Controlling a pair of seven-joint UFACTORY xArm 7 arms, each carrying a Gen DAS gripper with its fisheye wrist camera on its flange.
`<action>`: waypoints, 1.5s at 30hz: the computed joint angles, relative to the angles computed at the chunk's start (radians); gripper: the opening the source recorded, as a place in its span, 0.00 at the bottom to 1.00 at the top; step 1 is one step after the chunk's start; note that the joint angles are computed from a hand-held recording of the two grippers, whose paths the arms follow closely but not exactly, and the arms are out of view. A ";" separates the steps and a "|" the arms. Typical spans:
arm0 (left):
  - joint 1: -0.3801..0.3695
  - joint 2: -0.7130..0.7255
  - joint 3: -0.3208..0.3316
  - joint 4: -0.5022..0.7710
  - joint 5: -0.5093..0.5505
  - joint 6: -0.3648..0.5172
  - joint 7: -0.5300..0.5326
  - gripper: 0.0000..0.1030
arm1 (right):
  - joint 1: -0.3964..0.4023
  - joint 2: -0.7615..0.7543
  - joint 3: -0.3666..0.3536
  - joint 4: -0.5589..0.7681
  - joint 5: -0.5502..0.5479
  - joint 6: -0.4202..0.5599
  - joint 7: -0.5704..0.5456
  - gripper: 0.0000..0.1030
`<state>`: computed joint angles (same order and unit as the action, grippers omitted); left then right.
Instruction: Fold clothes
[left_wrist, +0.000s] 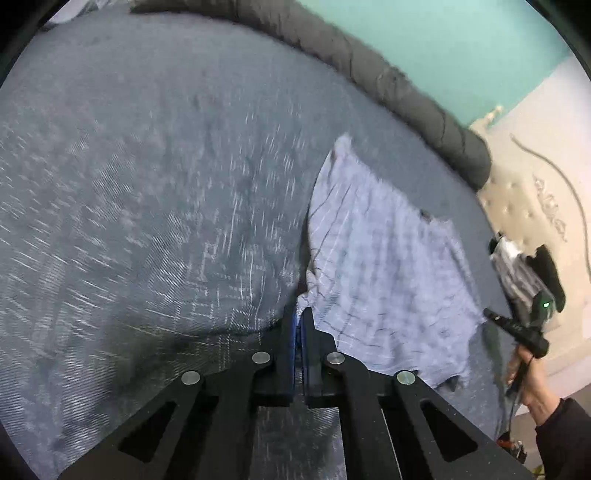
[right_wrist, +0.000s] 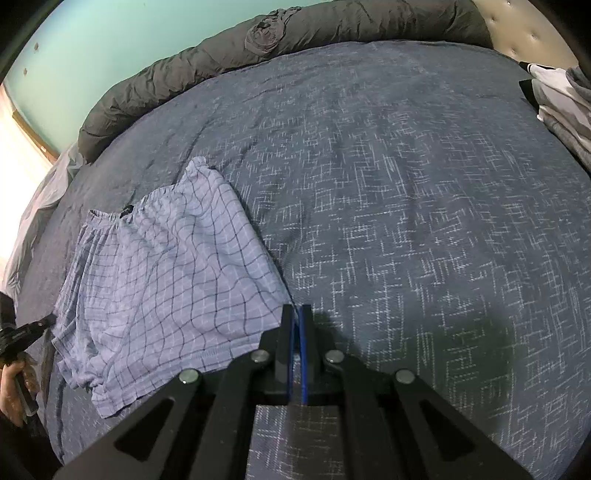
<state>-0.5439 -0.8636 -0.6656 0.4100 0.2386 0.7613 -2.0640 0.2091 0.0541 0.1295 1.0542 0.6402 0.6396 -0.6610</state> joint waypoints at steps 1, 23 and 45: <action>-0.005 -0.021 -0.010 0.004 0.000 0.022 -0.012 0.02 | -0.001 0.001 0.000 0.001 0.003 -0.001 0.001 0.02; -0.088 -0.102 -0.010 -0.049 0.000 0.126 -0.187 0.42 | -0.042 0.047 -0.004 0.065 0.179 0.054 -0.062 0.04; -0.061 -0.220 -0.036 -0.122 -0.034 0.070 -0.181 0.02 | -0.055 0.105 0.008 0.114 0.106 0.064 0.033 0.01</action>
